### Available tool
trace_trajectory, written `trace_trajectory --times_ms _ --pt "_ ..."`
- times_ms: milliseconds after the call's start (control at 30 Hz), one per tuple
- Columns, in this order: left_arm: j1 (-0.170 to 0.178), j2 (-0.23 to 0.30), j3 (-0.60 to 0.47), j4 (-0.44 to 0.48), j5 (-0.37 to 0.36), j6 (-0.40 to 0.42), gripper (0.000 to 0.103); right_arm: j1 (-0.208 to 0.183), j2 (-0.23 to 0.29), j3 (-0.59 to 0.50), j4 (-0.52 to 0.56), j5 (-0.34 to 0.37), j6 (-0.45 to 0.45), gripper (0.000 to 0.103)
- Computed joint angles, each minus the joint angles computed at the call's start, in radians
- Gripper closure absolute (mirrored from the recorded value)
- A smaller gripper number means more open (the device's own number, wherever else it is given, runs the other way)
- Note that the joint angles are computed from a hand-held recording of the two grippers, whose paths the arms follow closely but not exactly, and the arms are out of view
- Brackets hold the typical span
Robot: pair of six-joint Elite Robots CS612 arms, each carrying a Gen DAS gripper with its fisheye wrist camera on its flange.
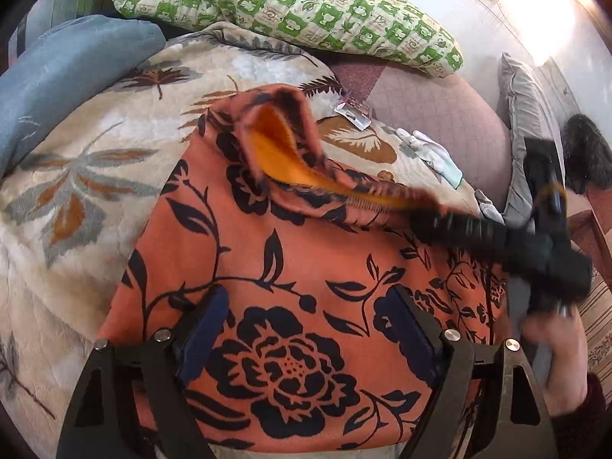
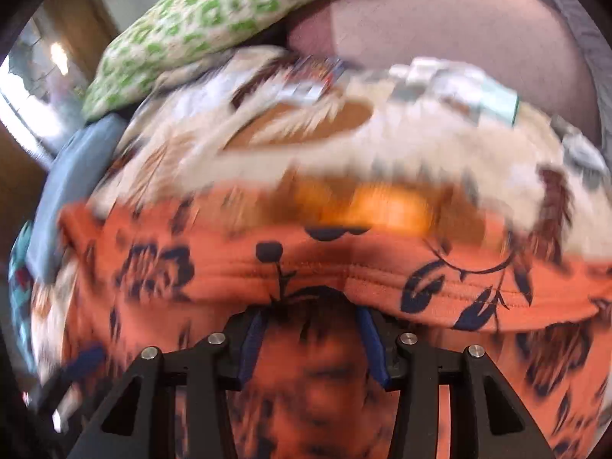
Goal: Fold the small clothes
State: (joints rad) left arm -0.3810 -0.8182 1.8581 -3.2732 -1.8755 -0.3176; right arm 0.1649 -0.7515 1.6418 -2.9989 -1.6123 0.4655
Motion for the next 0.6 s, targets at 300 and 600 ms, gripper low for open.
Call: trace_trajectory --times_ms 300,600 --pt "0.048 0.021 -0.048 -0.018 -0.113 -0.119 0.019 -0.025 -0.010 -0.012 -0.053 0.254 0.033 0.053" --pt "0.052 0.007 -0.044 0.015 -0.083 -0.055 0.019 0.017 0.074 -0.154 0.082 0.299 0.010 0.054"
